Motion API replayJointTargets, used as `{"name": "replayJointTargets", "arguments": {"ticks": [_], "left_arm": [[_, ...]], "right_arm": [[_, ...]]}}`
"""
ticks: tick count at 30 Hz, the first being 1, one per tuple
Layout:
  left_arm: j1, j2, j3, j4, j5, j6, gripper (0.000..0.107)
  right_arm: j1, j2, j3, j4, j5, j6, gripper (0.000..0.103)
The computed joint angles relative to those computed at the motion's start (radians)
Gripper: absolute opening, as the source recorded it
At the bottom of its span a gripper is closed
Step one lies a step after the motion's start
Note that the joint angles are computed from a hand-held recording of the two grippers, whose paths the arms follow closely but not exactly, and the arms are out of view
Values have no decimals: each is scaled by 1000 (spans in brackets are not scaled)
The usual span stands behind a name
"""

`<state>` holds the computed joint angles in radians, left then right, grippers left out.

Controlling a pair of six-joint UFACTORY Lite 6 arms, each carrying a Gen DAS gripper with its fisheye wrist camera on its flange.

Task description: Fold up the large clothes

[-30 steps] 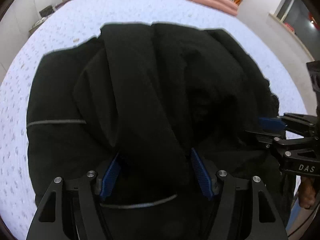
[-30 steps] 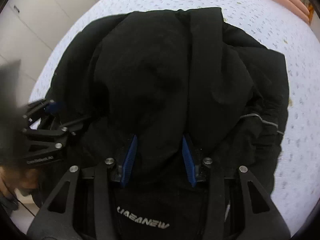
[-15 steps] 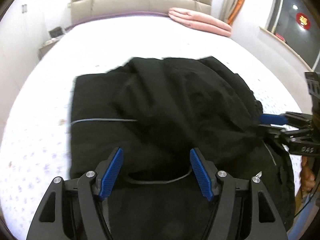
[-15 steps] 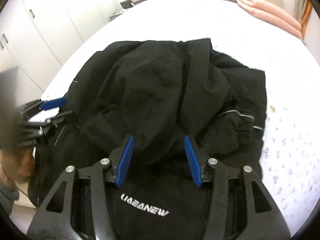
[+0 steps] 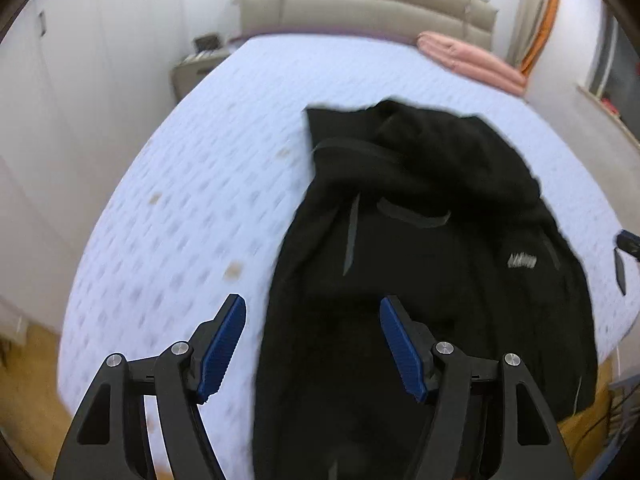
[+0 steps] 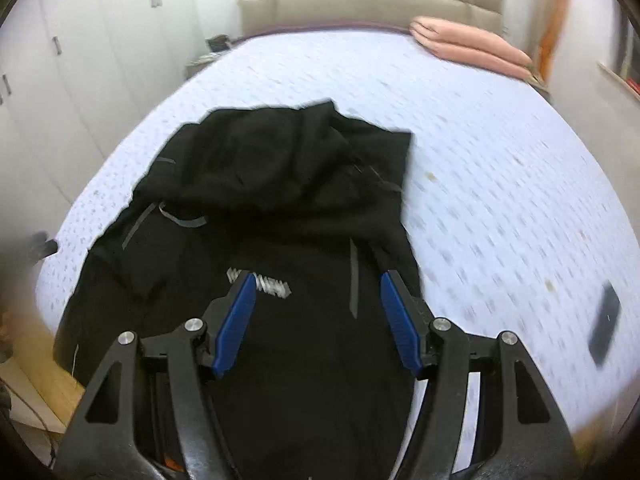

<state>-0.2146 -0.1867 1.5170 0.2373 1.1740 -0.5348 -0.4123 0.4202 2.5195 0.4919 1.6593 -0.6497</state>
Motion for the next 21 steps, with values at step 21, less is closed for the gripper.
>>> {"name": "replayJointTargets", "arguments": {"ticks": [21], "left_arm": [[299, -610, -860, -473, -112, 215, 71]], "right_arm": [[-420, -288, -838, -27, -131, -347, 62]]}}
